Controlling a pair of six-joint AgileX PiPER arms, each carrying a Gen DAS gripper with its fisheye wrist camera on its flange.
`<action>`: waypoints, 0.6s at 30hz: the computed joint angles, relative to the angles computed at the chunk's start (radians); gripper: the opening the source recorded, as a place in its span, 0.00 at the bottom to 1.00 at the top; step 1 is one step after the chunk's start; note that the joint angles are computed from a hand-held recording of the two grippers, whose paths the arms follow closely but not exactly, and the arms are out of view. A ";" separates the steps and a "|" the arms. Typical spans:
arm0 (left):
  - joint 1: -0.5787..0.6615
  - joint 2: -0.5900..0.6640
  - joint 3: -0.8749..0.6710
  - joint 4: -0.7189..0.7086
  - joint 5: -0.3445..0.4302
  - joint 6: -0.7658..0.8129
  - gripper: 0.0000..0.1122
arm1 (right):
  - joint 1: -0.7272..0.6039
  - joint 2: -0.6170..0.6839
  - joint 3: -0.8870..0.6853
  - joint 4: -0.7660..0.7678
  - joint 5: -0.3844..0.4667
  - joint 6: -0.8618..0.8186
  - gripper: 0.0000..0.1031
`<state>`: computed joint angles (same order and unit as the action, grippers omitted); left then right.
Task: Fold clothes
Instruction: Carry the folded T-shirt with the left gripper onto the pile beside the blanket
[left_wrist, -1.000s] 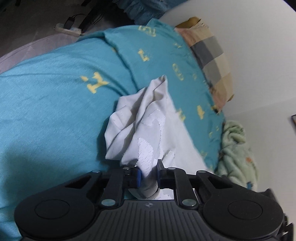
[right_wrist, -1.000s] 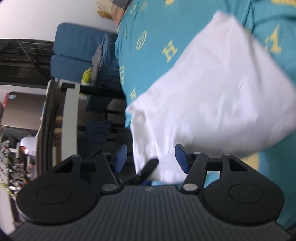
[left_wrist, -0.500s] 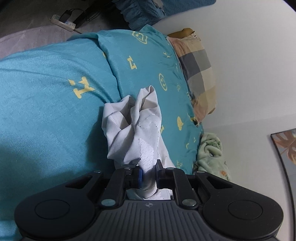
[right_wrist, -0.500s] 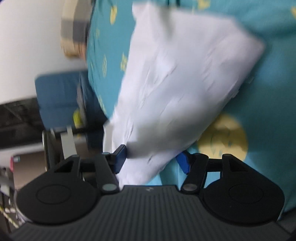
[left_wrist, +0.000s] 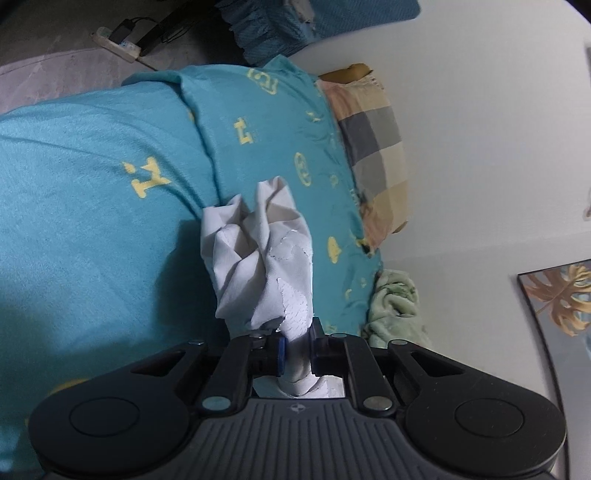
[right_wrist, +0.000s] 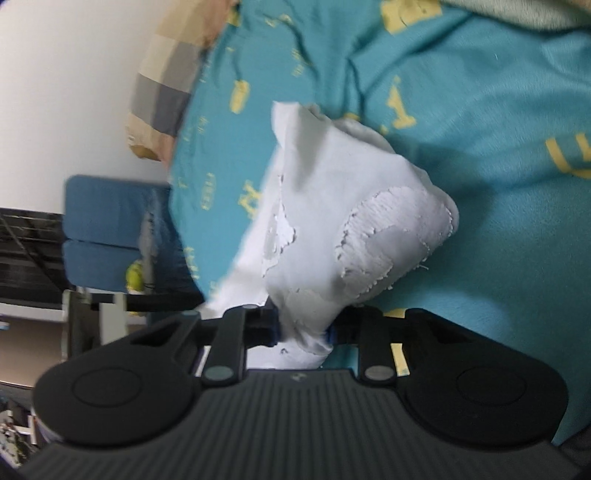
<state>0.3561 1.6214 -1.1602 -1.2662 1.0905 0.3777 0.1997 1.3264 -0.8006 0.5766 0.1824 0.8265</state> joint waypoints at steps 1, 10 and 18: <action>0.009 -0.016 -0.004 -0.003 0.019 -0.015 0.11 | 0.006 -0.045 0.017 -0.100 0.002 0.099 0.25; -0.155 -0.130 -0.227 0.021 0.066 -0.285 0.11 | -0.247 -0.321 -0.048 0.042 0.291 -0.011 0.25; -0.713 0.162 -0.900 0.284 -0.160 -0.747 0.11 | -1.003 -0.196 -0.435 0.426 0.799 -0.465 0.25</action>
<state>-0.3572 1.7831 -2.0597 -0.9826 0.9303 -0.3692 -0.8038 1.1307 -1.2351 1.0022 0.9812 0.3617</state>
